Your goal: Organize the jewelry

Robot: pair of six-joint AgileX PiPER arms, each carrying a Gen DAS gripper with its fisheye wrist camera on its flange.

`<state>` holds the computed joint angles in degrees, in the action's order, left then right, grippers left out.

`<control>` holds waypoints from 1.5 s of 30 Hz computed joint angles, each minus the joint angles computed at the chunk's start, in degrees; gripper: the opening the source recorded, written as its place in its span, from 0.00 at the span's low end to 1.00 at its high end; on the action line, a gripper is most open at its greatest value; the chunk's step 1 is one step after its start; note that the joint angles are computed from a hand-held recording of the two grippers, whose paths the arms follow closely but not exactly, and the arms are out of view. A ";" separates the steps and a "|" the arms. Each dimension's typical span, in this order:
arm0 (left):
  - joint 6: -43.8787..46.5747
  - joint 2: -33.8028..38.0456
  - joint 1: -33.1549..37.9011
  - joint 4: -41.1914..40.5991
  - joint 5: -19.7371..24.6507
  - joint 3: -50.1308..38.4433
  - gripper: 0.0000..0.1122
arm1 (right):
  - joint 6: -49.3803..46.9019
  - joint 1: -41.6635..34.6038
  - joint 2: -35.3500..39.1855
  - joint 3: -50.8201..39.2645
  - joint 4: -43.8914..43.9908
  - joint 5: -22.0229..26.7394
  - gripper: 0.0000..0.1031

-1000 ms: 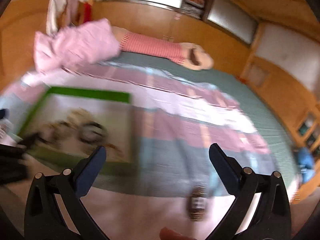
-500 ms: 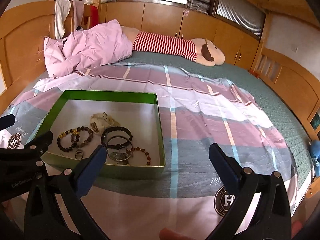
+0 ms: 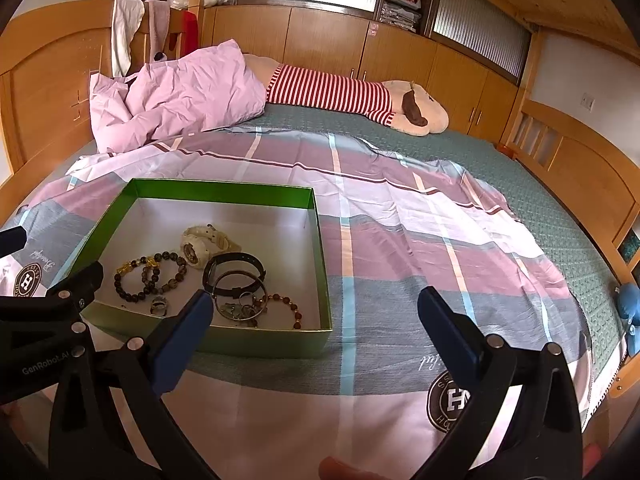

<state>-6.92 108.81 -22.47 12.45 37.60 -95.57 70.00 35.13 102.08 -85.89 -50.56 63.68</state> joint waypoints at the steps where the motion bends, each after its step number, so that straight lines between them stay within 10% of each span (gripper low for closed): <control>1: 0.05 0.02 0.01 -0.06 -0.03 0.03 0.88 | -0.02 0.00 0.00 -0.02 0.04 -0.04 0.97; 45: -1.15 0.72 0.17 -1.38 0.40 0.27 0.88 | 1.65 0.90 0.03 1.32 -3.09 0.50 0.97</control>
